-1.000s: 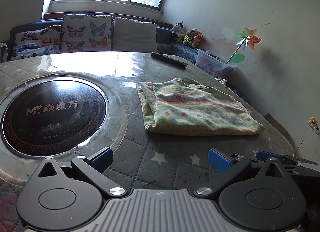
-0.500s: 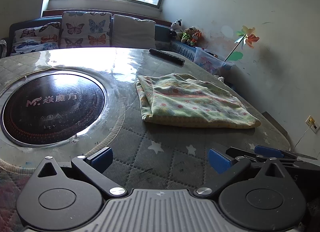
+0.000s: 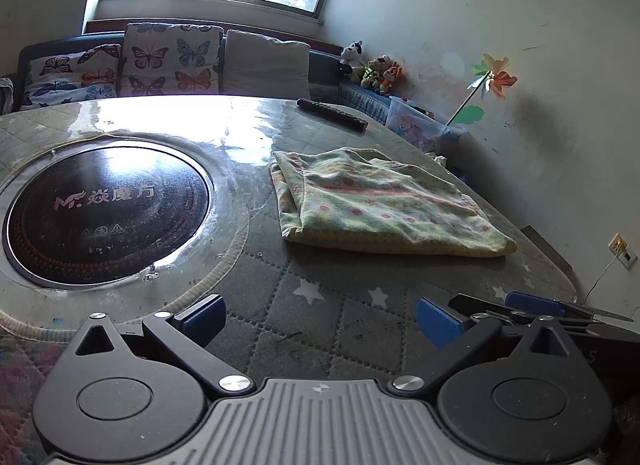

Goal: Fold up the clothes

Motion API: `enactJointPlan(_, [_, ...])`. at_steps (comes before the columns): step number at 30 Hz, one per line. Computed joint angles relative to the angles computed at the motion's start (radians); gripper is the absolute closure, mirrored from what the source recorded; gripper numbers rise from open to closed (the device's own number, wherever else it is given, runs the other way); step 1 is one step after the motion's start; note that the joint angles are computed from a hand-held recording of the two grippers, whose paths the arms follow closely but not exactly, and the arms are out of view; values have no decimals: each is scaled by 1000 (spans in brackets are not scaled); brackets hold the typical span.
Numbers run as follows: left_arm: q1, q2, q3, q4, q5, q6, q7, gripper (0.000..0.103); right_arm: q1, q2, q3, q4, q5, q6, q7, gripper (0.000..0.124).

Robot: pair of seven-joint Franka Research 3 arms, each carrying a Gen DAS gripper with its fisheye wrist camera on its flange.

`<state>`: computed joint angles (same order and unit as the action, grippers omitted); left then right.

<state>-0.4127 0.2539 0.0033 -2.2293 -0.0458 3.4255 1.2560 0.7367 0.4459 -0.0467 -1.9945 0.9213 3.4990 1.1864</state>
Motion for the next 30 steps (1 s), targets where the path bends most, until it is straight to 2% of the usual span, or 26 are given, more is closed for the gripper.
enactJointPlan(11, [1, -4, -1, -5, -8, 1, 1, 0, -20, -1, 20, -5, -22, 2, 17, 21])
enactJointPlan(22, [-5, -5, 3, -5, -12, -4, 4, 0, -7, -2, 5, -6, -13, -1, 16, 21])
enactJointPlan(30, [28, 4, -22, 12, 32, -22, -24, 0, 9, 4, -19, 4, 0, -16, 8, 21])
